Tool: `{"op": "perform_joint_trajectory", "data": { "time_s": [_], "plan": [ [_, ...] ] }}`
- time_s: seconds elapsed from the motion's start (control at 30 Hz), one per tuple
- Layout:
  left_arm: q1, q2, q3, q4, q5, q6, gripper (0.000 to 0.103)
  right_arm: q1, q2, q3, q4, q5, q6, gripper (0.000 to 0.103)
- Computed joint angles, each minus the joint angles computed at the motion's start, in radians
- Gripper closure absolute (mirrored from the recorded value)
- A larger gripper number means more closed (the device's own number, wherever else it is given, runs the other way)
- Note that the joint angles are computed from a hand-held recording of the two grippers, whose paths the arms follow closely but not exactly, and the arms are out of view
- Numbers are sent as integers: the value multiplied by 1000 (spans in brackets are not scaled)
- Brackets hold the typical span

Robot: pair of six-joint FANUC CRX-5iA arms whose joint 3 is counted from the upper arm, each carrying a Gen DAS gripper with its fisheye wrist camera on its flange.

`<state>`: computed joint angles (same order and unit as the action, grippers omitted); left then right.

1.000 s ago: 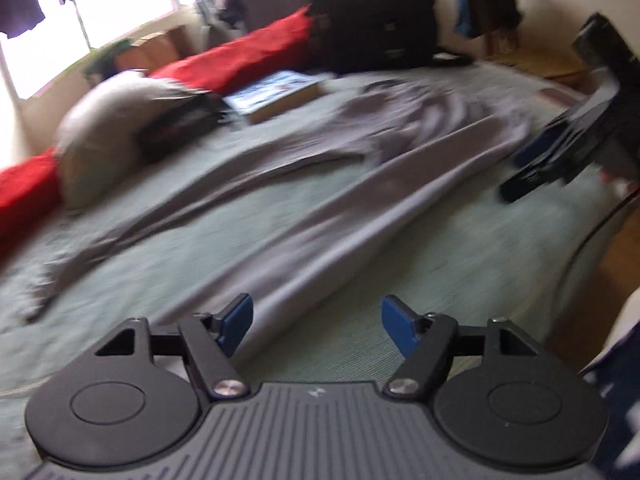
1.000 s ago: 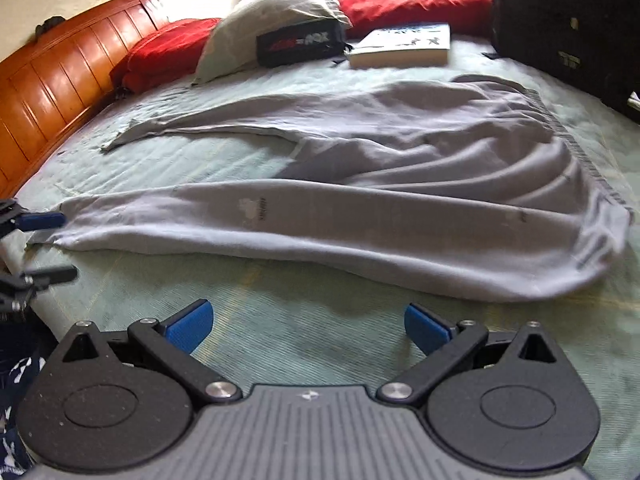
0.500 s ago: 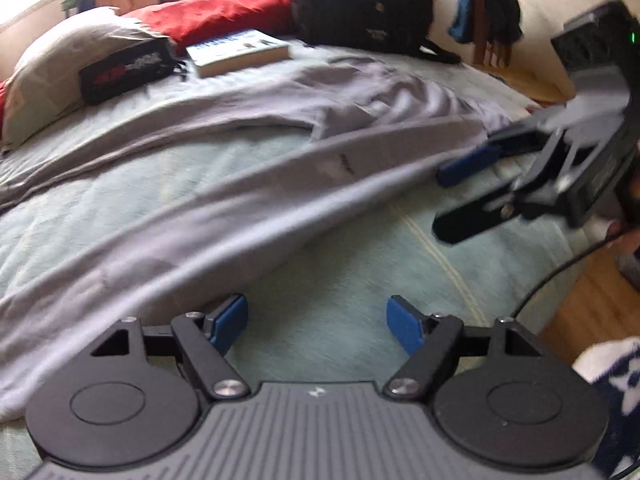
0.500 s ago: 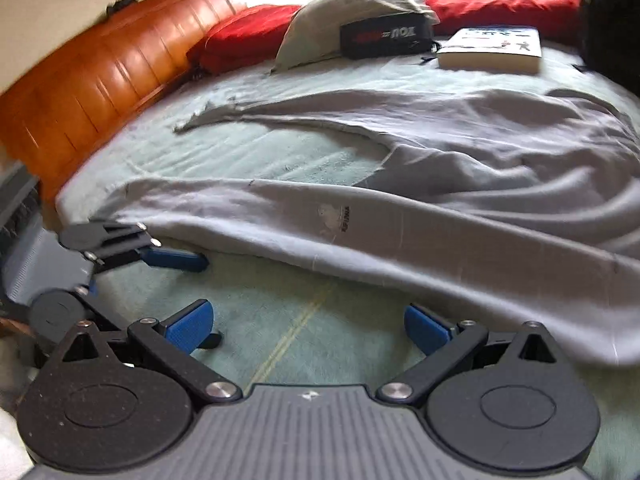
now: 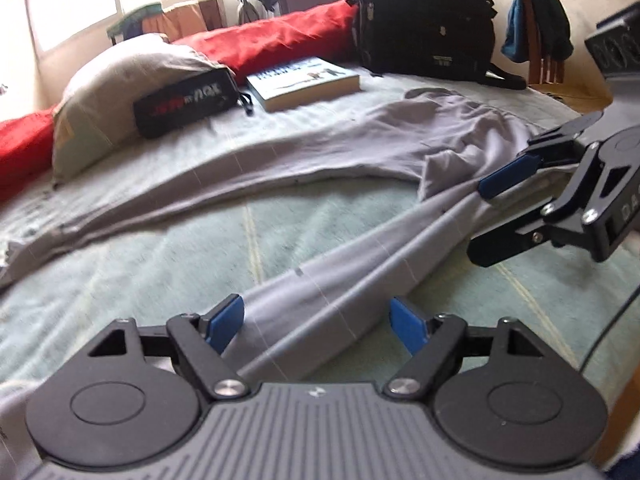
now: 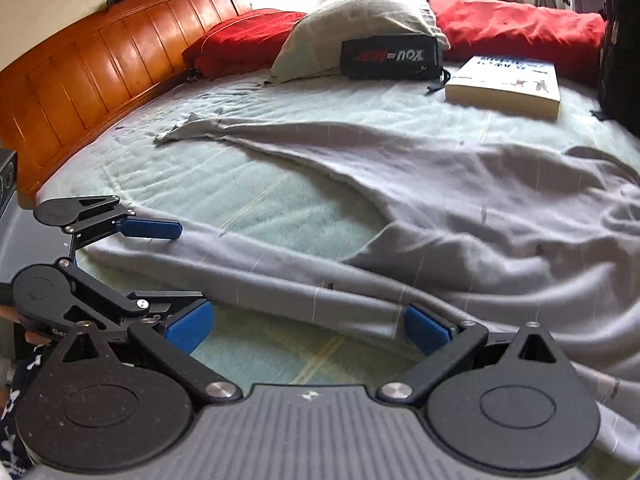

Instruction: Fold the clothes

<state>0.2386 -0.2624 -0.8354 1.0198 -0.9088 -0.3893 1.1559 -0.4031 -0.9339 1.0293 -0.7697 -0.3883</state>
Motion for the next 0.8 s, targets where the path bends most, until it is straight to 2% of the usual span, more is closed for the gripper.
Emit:
{"op": "perform_joint_trajectory", "data": {
  "time_s": [0.13,0.2,0.33,0.47,0.53,0.63,0.8],
  "plan": [
    [-24,-43,-52,27,61,-101,23,19,9,5,28,-53,-13,0],
    [-20,-62,-75,36,49,-175,23,33,9,4,30,-76,-21,0],
    [-79,-117,-149,150,140,-381,19,81,9,9,-10,-143,-30,0],
    [-191,-146,-202,313,274,-615,17,154,13,30,-78,-247,8,0],
    [-228,-148,-208,360,314,-659,17,193,55,67,-122,-342,77,0],
    [-221,-146,-200,359,303,-630,17,222,157,131,-162,-484,201,0],
    [-232,-153,-206,437,319,-625,17,191,302,194,-145,-544,371,0]
  ]
}}
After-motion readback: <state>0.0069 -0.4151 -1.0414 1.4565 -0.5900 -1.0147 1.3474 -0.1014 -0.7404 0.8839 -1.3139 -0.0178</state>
